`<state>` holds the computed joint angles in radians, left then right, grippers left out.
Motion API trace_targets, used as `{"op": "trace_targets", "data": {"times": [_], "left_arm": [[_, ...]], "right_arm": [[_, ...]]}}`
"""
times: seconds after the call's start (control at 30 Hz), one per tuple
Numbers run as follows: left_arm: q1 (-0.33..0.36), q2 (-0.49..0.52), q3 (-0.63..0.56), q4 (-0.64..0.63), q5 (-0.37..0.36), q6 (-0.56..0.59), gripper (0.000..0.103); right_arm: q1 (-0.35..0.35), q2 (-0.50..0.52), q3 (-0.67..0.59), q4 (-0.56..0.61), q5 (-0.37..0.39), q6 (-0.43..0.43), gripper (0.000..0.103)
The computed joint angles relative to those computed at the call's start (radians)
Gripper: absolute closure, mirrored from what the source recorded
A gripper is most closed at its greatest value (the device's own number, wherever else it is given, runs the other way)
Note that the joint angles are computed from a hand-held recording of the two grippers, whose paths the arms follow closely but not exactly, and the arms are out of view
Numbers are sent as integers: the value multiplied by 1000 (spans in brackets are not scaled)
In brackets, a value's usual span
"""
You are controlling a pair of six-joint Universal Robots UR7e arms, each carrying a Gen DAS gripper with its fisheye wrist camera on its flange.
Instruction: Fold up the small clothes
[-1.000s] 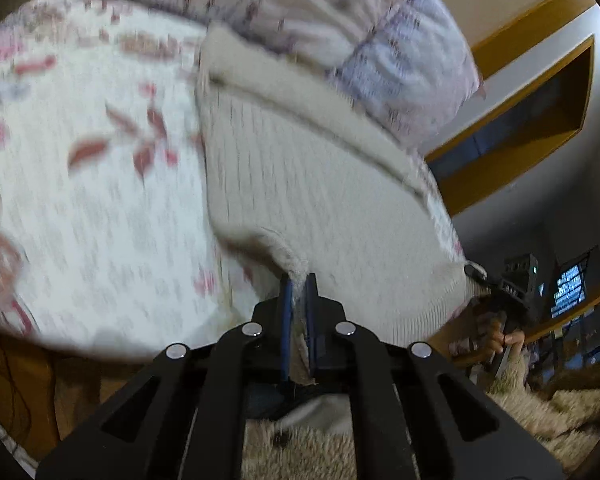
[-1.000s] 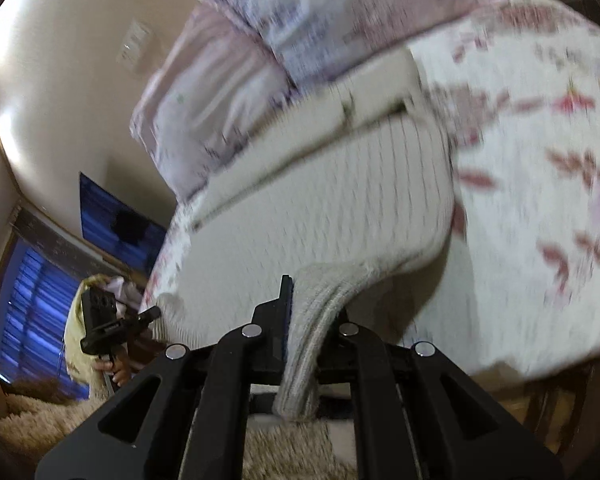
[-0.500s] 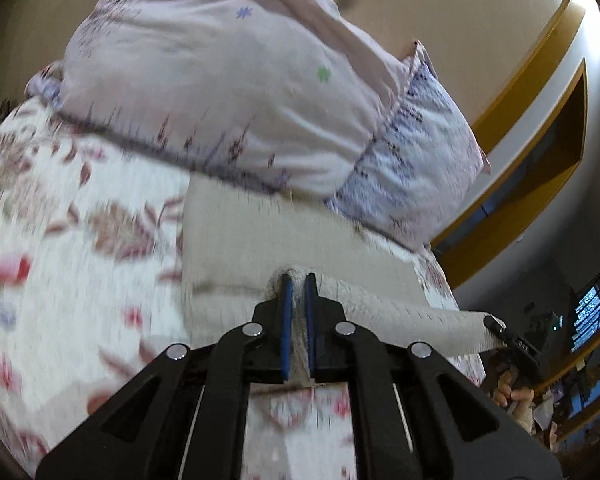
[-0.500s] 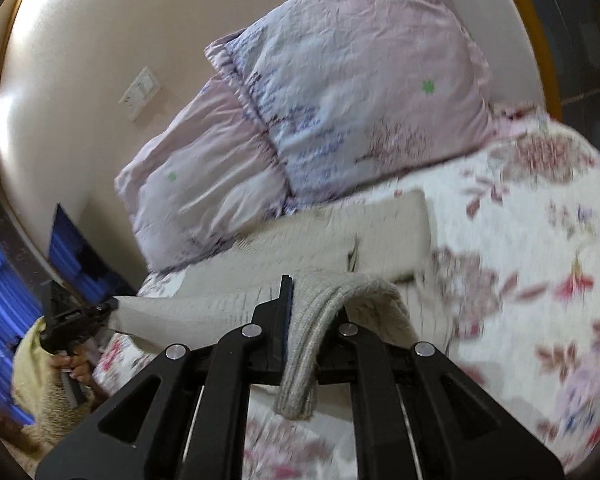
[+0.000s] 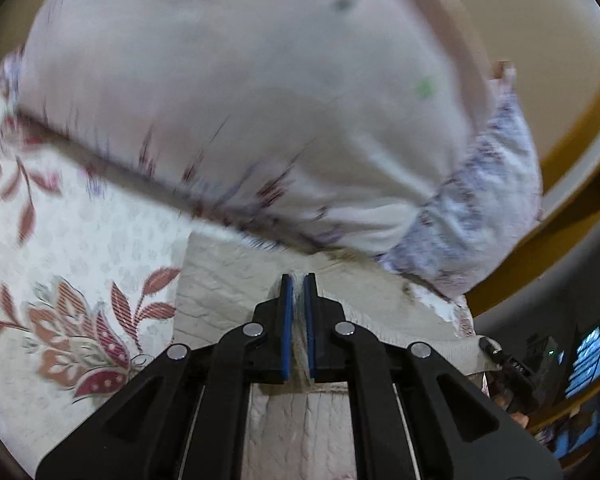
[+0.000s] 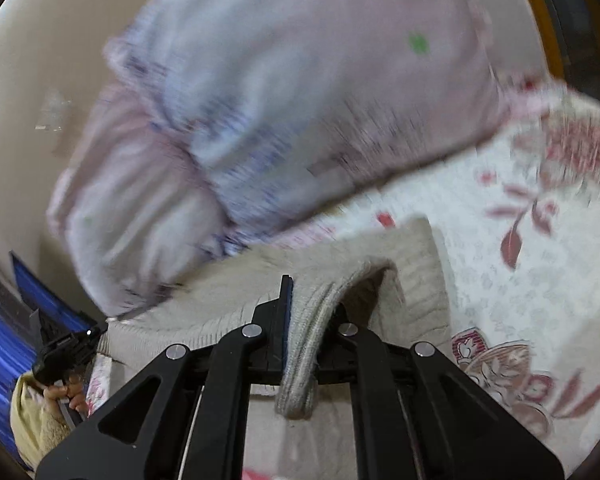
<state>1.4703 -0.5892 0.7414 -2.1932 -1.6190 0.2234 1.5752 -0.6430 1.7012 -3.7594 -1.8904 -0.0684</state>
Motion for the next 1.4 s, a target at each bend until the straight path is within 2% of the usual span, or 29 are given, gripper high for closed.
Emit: {"op": "trace_targets", "data": {"times": [0.07, 0.17, 0.4, 0.53, 0.67, 0.7, 0.73, 0.8, 0.83, 0.87, 0.9, 0.93, 1.0, 1.07, 1.2, 1.3, 1.4], "left_arm": [[13, 54, -79, 58, 5, -40, 98], [30, 92, -146, 113, -24, -79, 98], [51, 130, -231, 200, -116, -117, 97], [50, 153, -272, 216, -128, -125, 97], [50, 197, -340, 217, -152, -190, 97], [51, 209, -360, 219, -155, -207, 97], [54, 225, -385, 221, -159, -232, 97], [60, 242, -414, 212, -166, -284, 92], [64, 246, -423, 211, -177, -303, 79], [69, 248, -433, 215, -189, -323, 61], [70, 237, -419, 205, -188, -329, 55], [70, 220, -392, 183, -181, -327, 52], [68, 189, -347, 162, -170, -300, 51], [65, 157, -299, 143, -154, -268, 51], [43, 65, -145, 92, -82, -126, 51], [24, 13, -44, 61, -31, -36, 51], [6, -20, 33, 41, 36, 22, 51]], "right_arm": [[-23, 9, -32, 72, -13, 47, 96], [-48, -3, -28, 128, 19, 99, 95], [-58, -55, 43, 160, 115, 110, 91], [-55, -48, 23, 155, 116, 110, 94], [-80, -18, -46, 125, 188, 212, 94], [-91, -7, -72, 127, 203, 260, 93], [-99, -2, -88, 144, 218, 298, 91], [-115, 6, -115, 177, 247, 357, 58], [-115, 10, -120, 165, 254, 355, 56], [-110, 14, -122, 148, 246, 343, 49], [-99, 13, -120, 130, 224, 318, 36], [-91, 11, -112, 108, 210, 300, 30], [-75, 5, -92, 66, 183, 254, 30], [-50, -8, -56, 22, 116, 183, 30], [-12, -23, -3, -6, -41, 55, 42], [-1, -29, 17, 19, -105, 12, 52], [2, -28, 36, 30, -153, -13, 55]]}}
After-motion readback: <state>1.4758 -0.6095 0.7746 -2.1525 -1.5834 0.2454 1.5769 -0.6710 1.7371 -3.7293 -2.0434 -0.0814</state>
